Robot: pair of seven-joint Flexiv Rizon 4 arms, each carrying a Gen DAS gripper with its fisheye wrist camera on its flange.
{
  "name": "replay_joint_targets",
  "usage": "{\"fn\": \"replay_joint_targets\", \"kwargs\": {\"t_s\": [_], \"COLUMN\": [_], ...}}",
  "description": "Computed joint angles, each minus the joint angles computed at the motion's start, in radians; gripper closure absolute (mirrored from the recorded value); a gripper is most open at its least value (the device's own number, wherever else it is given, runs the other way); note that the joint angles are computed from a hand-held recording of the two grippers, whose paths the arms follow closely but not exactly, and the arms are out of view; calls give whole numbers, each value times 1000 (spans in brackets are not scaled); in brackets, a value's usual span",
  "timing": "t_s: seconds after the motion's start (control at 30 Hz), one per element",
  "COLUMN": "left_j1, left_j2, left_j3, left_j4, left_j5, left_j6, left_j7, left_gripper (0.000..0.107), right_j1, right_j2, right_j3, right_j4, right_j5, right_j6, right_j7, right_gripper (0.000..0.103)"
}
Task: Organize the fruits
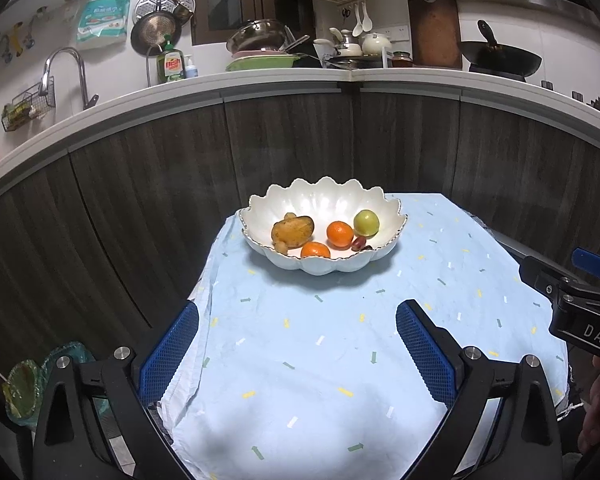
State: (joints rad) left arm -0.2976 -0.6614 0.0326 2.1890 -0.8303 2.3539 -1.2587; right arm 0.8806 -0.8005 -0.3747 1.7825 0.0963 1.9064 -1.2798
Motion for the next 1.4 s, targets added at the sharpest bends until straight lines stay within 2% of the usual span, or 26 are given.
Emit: {"fn": "replay_joint_targets", "kwargs": {"t_s": [0.43,0.6,1.4], "left_j1": [-13,4,-1], "left_j2": [-6,2,4], "left_j3": [4,-4,7], "left_j4": [-6,1,-6], "left_j5": [-28,3,5], "left_j6": [5,-5,-47], "left_j7": [10,-3,-6], "left_gripper": [6,6,6], "right_j1": [-16,-20,-55], "right_j2": [-1,-2,0], "right_j3": [13,17,45], "right_j4": [-5,-6,-12], "right_j5": [-12,-15,-61], "right_j6": [-5,-5,-30], "right_j7": [2,2,32], "right_gripper": [10,10,10]}}
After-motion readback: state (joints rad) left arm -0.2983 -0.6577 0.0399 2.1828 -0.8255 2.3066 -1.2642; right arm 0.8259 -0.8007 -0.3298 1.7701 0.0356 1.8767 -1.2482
